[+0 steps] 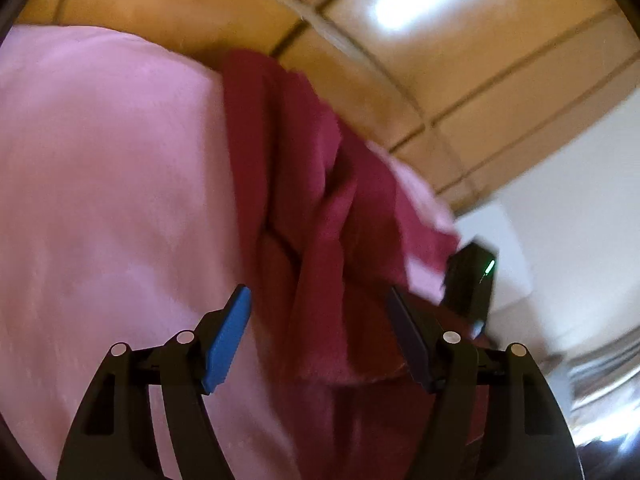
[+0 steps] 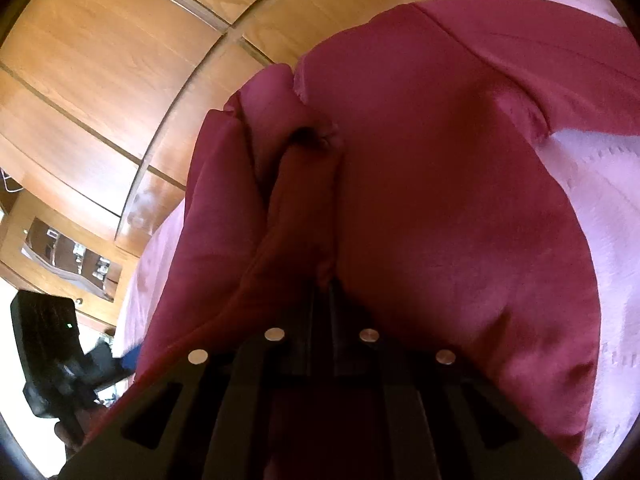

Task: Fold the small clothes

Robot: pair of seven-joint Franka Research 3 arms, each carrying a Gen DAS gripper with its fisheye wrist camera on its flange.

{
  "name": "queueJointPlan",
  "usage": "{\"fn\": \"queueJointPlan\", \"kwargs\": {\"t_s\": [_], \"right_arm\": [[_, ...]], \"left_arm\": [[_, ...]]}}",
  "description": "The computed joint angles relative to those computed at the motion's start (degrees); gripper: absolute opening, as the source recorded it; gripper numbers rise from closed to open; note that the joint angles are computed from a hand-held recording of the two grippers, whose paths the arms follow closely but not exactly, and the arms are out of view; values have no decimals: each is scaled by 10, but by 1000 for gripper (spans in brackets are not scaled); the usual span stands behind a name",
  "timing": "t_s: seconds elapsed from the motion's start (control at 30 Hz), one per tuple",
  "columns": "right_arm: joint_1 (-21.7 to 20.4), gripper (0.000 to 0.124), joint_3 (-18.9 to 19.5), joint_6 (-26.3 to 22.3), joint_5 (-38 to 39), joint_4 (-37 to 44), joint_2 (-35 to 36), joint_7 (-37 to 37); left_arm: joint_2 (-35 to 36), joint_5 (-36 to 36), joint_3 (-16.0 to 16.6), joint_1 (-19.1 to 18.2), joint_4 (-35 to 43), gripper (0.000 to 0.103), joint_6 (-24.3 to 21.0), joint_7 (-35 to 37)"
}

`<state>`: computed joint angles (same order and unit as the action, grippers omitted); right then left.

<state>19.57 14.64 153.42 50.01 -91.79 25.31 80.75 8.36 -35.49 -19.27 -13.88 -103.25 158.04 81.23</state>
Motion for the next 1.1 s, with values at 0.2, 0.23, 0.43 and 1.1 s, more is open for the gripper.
{"fn": "queueJointPlan", "kwargs": {"t_s": [0.2, 0.23, 0.43, 1.1], "right_arm": [[-3, 33, 2, -19, 7, 9, -3, 1], [-6, 50, 5, -23, 13, 5, -9, -5], [-1, 72, 11, -65, 36, -8, -41, -37], [114, 83, 52, -321, -19, 188, 40, -132]], "left_arm": [[-16, 185, 29, -38, -3, 6, -16, -108], [-26, 211, 33, -38, -14, 6, -11, -129], [-155, 440, 62, -1, -113, 5, -55, -310], [-270, 701, 90, 170, -110, 4, -414, -469]]}}
